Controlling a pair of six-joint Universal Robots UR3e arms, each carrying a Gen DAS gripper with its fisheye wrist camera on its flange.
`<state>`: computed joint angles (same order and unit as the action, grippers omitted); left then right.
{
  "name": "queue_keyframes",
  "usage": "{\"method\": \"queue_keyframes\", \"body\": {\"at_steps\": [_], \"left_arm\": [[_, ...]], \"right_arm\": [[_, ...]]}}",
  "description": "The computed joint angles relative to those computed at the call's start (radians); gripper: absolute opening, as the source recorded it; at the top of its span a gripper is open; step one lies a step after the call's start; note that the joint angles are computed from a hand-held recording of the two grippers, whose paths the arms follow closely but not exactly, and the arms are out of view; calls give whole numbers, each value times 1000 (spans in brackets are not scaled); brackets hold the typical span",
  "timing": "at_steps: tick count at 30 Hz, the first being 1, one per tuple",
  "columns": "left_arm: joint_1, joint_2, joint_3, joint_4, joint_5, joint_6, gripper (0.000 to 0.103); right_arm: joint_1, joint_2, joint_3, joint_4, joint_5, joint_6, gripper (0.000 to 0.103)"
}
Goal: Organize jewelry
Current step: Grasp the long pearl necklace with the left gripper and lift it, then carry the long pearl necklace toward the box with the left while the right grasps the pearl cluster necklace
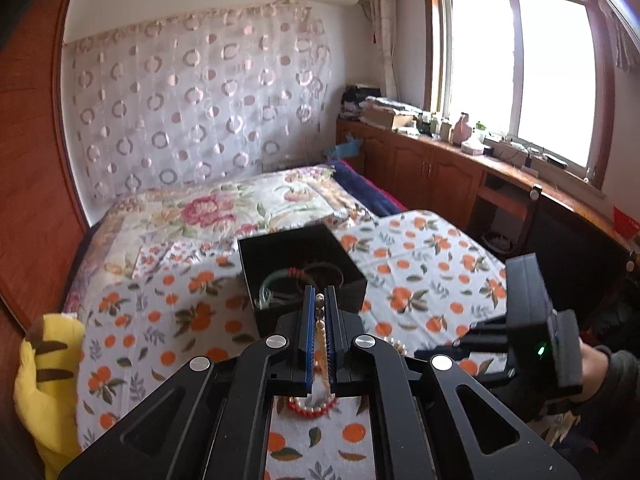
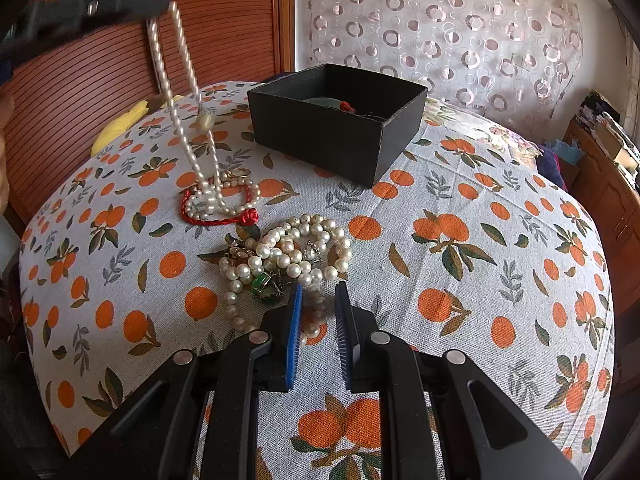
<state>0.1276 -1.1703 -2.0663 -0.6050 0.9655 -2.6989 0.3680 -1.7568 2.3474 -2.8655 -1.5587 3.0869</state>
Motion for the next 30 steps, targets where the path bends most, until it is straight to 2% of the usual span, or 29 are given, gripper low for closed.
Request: {"method": "queue_keyframes", "body": {"at_steps": [7, 11, 13, 20, 30], "left_arm": [[-50, -44, 106, 24, 20, -62, 4], [-106, -93, 173, 51, 68, -92, 4], [-116, -103, 190, 56, 78, -100, 4], [-126, -148, 255, 57, 92, -136, 4], [-164, -210, 339, 67, 148, -161, 4]], "right_arm": [[-1, 0, 1, -1, 1, 0, 18], [1, 1, 0, 0, 0, -1, 18], [-10, -1, -3, 10, 27, -26, 10], [-16, -60, -11, 16, 43, -26, 8], [-12, -151, -144, 84, 41, -47, 8]]}}
